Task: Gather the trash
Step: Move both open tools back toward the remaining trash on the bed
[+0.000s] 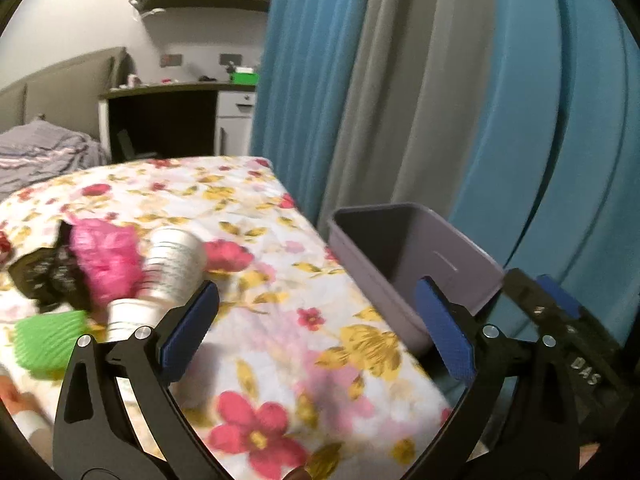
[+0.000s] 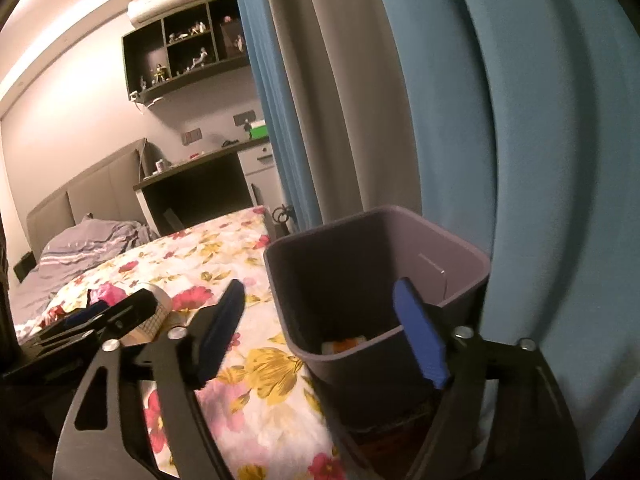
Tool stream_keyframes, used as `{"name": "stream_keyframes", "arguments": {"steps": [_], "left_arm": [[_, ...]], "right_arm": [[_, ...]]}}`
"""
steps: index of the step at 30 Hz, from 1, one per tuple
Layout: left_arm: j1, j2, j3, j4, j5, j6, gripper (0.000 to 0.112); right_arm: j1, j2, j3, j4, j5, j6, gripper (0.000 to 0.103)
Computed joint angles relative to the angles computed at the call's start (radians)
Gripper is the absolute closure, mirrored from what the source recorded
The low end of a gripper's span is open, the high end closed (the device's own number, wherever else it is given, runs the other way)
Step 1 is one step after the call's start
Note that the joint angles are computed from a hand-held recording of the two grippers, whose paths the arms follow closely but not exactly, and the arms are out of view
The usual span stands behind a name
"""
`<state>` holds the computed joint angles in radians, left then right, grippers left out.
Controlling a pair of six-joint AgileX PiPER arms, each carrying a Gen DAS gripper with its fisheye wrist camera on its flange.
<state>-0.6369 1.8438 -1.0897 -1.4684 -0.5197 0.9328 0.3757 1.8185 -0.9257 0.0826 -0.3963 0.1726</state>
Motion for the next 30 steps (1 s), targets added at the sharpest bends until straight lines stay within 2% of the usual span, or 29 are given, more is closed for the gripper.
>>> {"name": "stream_keyframes", "arguments": {"steps": [2,5,16,22,28,30], "left_arm": [[-0.013,-0.044,0.057,0.008,-0.03,-0.028,0.015],[-0.036,-0.116,0.158,0.012,-0.088,-0.074,0.015],[-0.141,-0.348,0.504,-0.094,-0.309,-0.172,0.015],[-0.212,-0.479,0.699,-0.182,-0.423,-0.224,0.015],[-0.223,-0.633,0.857,-0.201,-0.429,-0.265,0.015],[-0.194,-0.686,0.897,-0.184,-0.396,-0.237,0.015]], "right_arm": [[0.027,-0.034,0.045,0.091,-0.032,-0.085,0.019],[0.053,-0.08,0.103,0.111,-0.066,-0.082,0.016],[0.276,-0.154,0.206,0.358,-0.151,-0.292,0.015],[0.383,-0.134,0.204,0.387,-0.152,-0.292,0.015],[0.487,-0.088,0.147,0.468,-0.115,-0.371,0.015],[0.515,-0.079,0.133,0.489,-0.111,-0.398,0.015]]}}
